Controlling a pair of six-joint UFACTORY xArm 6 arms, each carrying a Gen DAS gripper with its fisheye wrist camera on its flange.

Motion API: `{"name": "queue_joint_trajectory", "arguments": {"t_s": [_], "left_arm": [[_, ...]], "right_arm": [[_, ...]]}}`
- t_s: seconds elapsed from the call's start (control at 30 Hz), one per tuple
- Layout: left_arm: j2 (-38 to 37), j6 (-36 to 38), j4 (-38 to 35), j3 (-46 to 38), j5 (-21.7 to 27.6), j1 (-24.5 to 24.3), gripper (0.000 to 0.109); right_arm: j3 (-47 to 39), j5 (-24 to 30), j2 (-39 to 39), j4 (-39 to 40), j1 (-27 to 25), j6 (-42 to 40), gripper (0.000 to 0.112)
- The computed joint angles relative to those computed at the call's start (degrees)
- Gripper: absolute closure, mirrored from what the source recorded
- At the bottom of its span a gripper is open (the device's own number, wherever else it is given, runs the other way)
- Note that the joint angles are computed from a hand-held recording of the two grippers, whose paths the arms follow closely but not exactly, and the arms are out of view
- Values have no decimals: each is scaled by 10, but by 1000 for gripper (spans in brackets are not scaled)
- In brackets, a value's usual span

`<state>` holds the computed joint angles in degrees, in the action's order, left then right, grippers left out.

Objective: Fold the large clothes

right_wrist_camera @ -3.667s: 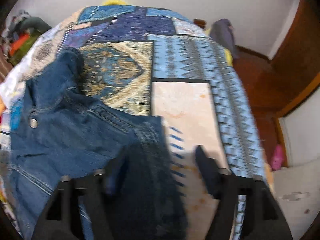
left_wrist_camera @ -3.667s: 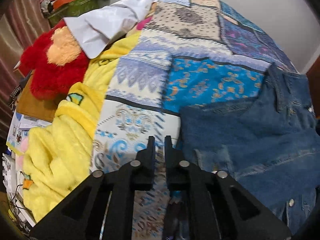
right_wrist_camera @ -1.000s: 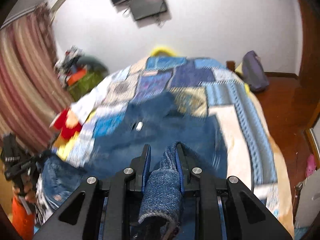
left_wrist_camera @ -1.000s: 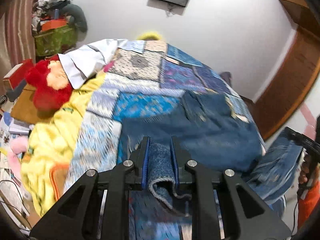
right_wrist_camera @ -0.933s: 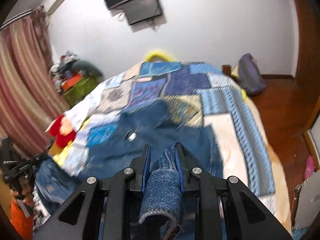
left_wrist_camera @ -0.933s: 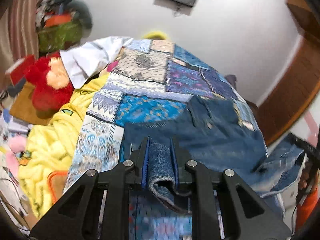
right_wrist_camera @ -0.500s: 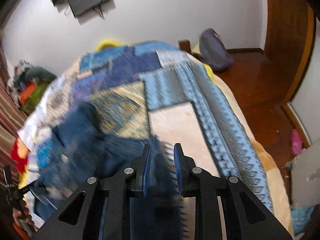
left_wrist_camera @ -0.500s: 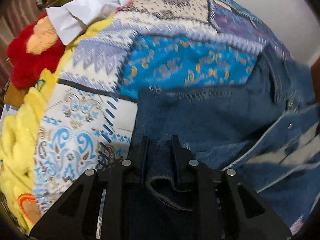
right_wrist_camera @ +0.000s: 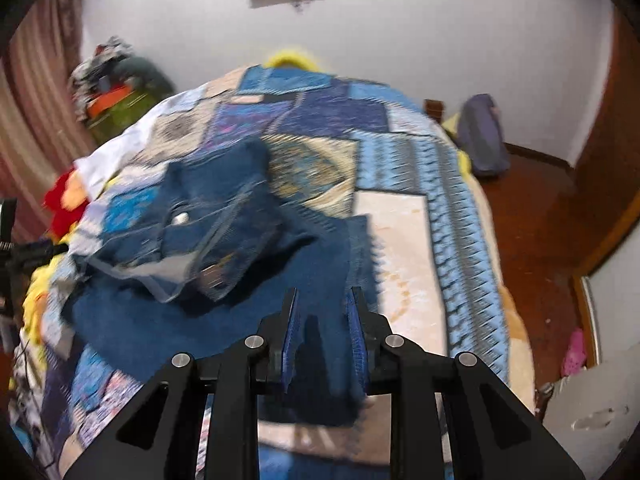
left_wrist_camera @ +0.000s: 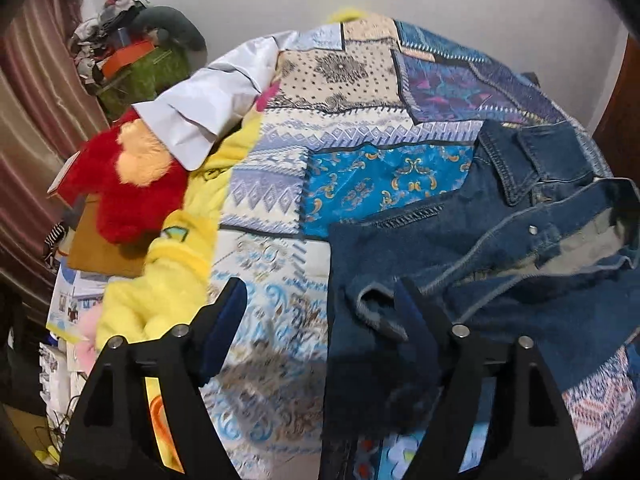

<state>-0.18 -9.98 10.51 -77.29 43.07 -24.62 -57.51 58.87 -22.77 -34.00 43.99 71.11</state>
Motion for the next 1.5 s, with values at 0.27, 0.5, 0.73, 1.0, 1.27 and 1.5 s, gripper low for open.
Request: {"name": "queue_joint_trajectory", "arguments": {"t_s": [0.27,0.5,0.73,1.0,1.27,1.5], "left_arm": [[-38,64,-55,85,21,-15,29],[65,44,-40,-12,41,-20,29],[189,-41,12,-169,81,-2,29],[178,-16,-15,-160,79,20,29],[131,54,-101,-114,42,31,29],[179,44,-93,-149,77,7,29]], "right_arm": [[-73,-42,120,85,15,-96,92],[-214,-1,255,127,-14,-205,92],[-270,-9,304,108,-68,-205,92],[-166,-130,215,89,-101,-120,92],[-164,-35,178,49,-96,-181,92],[-204,42,270,67,-94,-256,92]]}}
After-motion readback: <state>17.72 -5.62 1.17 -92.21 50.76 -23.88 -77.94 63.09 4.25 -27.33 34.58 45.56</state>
